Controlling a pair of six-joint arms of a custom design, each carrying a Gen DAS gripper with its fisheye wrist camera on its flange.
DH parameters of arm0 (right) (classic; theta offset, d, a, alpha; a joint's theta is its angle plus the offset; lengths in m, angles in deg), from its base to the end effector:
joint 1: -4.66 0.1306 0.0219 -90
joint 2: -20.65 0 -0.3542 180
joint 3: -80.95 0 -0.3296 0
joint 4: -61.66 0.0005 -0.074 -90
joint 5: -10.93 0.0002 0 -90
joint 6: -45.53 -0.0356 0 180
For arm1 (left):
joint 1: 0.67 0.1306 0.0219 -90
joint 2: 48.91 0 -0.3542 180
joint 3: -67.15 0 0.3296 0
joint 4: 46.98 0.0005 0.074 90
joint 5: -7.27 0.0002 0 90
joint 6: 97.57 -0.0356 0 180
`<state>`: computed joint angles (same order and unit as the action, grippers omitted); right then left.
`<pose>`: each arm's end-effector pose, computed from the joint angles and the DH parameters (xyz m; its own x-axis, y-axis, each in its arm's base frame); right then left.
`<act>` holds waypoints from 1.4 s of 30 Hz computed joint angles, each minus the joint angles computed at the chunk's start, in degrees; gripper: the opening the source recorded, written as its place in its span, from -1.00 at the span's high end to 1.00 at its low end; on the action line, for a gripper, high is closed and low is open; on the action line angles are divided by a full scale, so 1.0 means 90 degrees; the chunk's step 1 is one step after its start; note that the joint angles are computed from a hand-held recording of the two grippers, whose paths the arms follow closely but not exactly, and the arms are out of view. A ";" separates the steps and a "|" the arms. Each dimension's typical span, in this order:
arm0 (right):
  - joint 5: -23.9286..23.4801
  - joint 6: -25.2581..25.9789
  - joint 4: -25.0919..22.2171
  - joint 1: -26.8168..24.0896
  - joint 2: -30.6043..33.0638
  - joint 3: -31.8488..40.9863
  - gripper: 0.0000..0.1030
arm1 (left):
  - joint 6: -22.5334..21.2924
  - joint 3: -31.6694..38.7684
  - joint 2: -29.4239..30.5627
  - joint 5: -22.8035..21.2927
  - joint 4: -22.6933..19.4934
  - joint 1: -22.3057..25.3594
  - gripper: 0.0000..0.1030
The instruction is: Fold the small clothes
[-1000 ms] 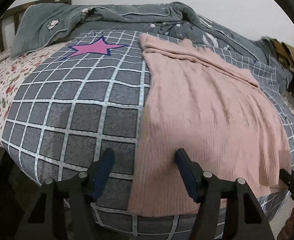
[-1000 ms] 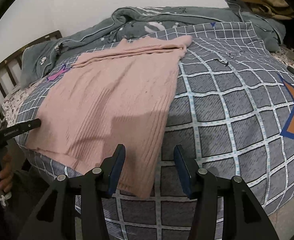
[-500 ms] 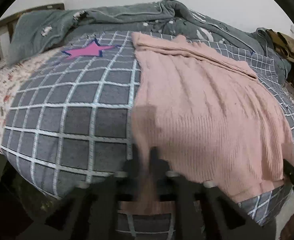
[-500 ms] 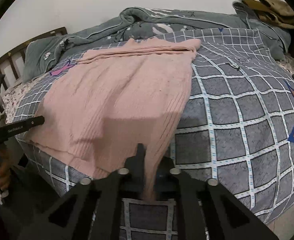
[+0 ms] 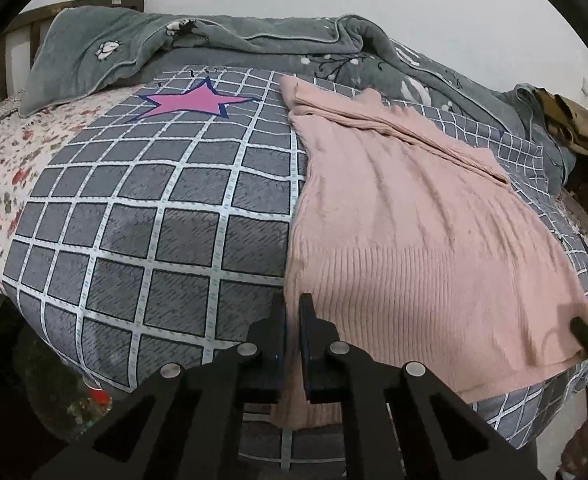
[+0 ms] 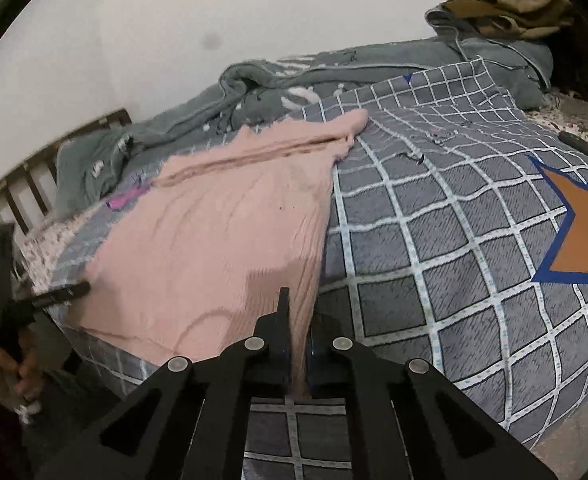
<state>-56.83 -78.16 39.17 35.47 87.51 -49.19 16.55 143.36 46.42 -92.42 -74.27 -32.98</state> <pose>0.2479 0.1316 0.2918 -0.5783 0.2529 -0.7756 0.1172 0.9666 0.2278 0.3759 -0.2312 0.2962 -0.7339 -0.0125 -0.6791 0.1412 0.9752 -0.1705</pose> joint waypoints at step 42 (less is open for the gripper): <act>-0.0364 -0.0243 -0.0511 -0.0143 0.0335 0.0174 0.24 | 0.0628 -0.0622 -0.0333 0.1794 0.0542 0.0277 0.32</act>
<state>-60.10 -80.35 34.57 34.18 90.52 -47.63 22.21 137.76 43.43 -76.27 -69.40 -30.49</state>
